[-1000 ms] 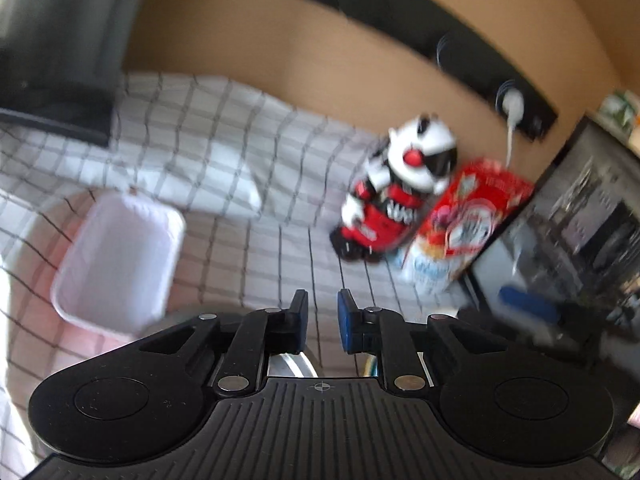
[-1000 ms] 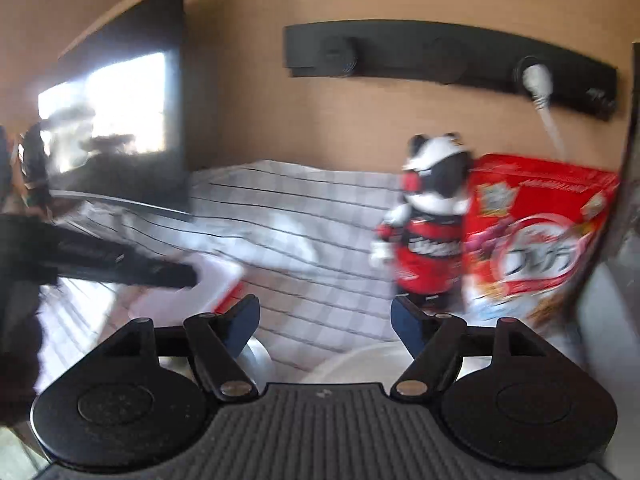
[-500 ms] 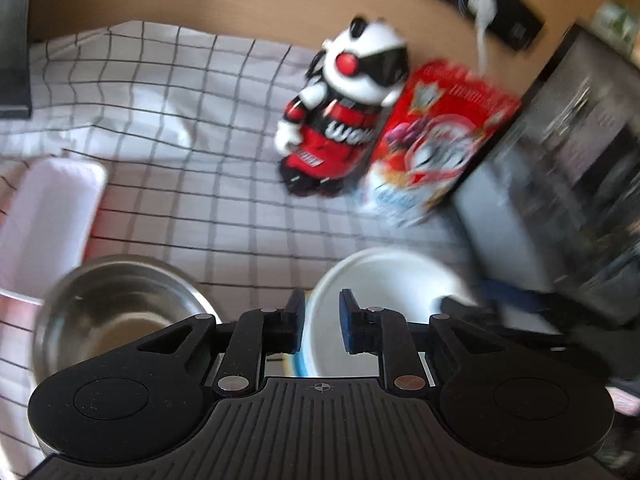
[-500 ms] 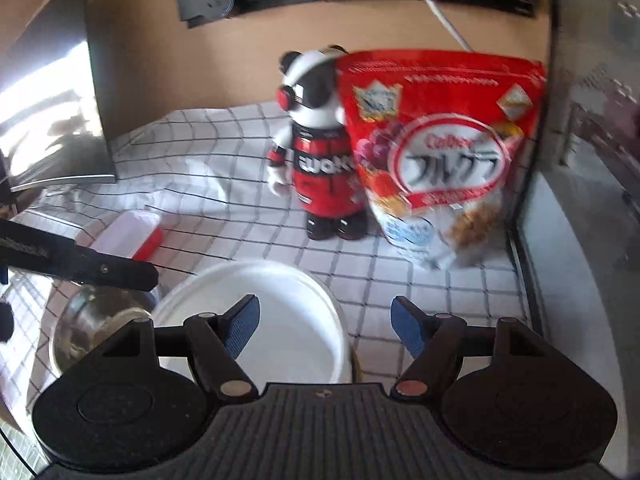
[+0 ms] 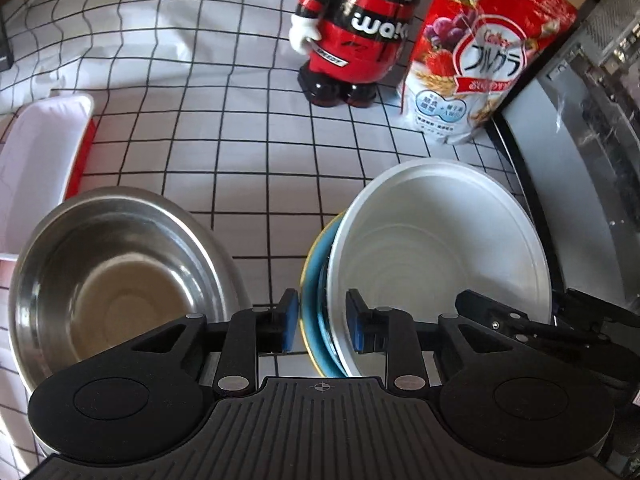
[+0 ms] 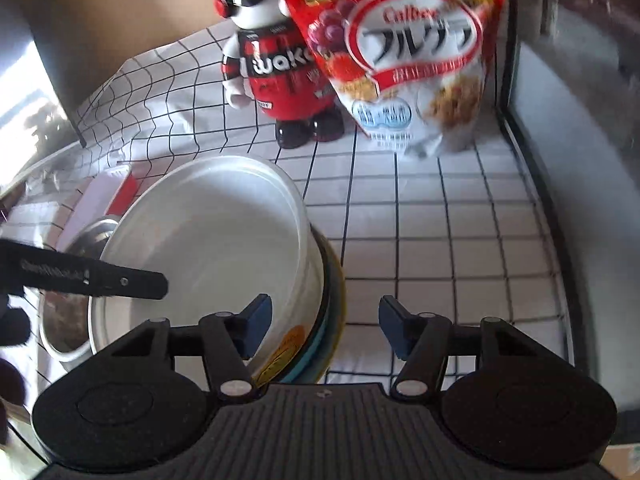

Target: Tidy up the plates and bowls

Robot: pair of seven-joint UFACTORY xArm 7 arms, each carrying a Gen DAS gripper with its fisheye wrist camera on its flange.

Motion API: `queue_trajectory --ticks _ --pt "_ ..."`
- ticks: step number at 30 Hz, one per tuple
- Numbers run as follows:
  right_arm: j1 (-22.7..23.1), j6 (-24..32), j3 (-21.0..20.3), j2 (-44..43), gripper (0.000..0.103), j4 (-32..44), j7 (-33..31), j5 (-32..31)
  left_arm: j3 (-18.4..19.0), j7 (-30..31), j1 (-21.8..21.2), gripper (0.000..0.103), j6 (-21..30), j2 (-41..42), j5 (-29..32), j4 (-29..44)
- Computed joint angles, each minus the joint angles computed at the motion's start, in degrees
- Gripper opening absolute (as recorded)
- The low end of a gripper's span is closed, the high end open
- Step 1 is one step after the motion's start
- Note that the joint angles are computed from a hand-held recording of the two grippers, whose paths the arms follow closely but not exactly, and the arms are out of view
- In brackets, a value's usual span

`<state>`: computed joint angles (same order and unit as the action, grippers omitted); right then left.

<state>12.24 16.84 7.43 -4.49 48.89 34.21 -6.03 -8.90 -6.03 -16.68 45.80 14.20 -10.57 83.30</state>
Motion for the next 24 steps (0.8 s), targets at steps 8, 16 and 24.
queue_trajectory --ticks 8,16,24 --pt "0.5 -1.2 -0.7 1.5 0.060 0.2 -2.2 4.4 0.2 -0.7 -0.6 0.030 1.0 1.3 1.7 1.3" --pt "0.9 0.6 -0.6 7.1 0.060 5.2 -18.8 23.5 0.2 -1.8 -1.4 0.030 2.7 3.4 3.5 3.0" --pt "-0.4 1.3 0.7 8.5 0.060 6.5 -26.4 32.2 0.3 -2.1 -1.8 0.031 2.7 4.1 4.5 3.7"
